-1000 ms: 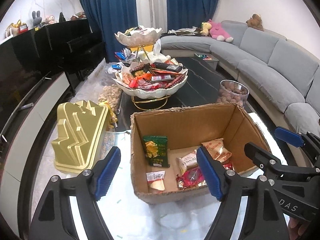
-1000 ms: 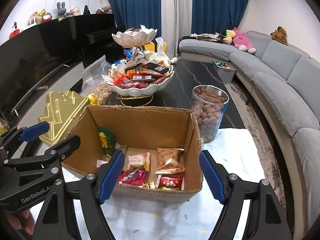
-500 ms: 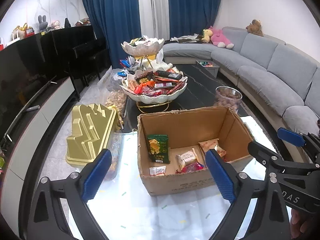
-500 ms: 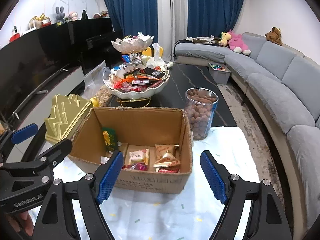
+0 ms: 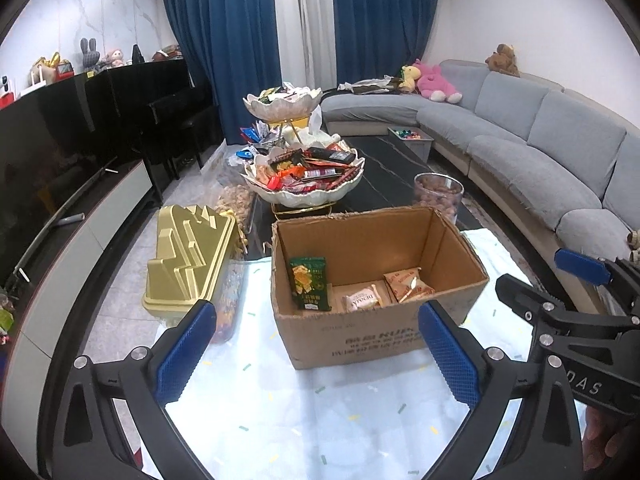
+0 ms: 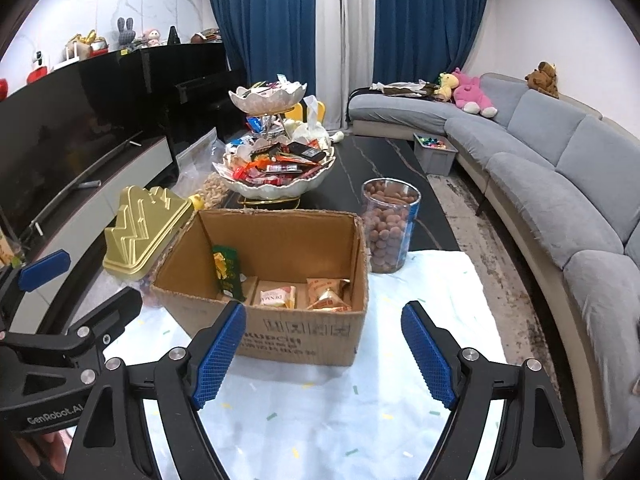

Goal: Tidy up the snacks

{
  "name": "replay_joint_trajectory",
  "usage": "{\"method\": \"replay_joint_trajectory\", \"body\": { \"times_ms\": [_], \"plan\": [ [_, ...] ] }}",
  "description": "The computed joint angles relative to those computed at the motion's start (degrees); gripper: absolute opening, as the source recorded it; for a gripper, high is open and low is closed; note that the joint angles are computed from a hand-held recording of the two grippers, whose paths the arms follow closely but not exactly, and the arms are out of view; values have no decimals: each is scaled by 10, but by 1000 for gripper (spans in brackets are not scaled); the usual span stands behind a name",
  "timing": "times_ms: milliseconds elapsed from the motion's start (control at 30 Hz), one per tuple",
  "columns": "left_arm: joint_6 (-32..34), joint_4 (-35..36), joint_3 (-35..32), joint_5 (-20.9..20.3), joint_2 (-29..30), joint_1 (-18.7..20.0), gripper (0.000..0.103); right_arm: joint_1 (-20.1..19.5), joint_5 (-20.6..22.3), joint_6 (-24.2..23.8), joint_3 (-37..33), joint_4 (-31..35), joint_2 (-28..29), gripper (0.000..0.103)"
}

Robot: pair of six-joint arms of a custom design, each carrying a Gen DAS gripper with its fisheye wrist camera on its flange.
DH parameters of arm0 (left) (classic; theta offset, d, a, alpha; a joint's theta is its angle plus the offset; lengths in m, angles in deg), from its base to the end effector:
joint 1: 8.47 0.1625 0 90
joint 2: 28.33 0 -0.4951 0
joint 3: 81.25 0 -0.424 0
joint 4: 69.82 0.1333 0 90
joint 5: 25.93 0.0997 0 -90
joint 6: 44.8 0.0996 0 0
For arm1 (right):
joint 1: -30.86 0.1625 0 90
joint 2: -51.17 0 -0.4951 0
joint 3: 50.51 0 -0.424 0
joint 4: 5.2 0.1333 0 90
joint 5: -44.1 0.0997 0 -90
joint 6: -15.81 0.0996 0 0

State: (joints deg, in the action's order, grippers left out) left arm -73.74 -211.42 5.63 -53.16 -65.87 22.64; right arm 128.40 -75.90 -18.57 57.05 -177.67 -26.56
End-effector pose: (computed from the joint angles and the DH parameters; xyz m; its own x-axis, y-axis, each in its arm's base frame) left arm -0.5448 -0.5879 0.1009 -0.6471 0.0772 -0.7585 0.6198 0.6326 -0.4644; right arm 0.1618 -0.5859 0.4623 -0.7066 -0.1083 0.6992 -0.5800 0.6548 -0.4847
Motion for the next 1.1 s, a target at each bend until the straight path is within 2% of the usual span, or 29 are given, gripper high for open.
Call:
{"method": "replay_joint_trajectory", "body": {
  "times_ms": [67, 333, 733, 1100],
  "plan": [
    [-10, 11, 5, 0, -3, -4, 103, 0, -3, -1, 7, -5, -6, 87],
    [-43, 30, 26, -5, -13, -20, 103, 4, -13, -4, 35, -10, -36, 87],
    [-166, 150, 52, -15, -35, -47, 103, 7, -23, 13, 78, 6, -89, 88],
    [-270, 214, 90, -23, -57, -83, 103, 8, -45, 35, 127, 39, -154, 88]
  ]
}}
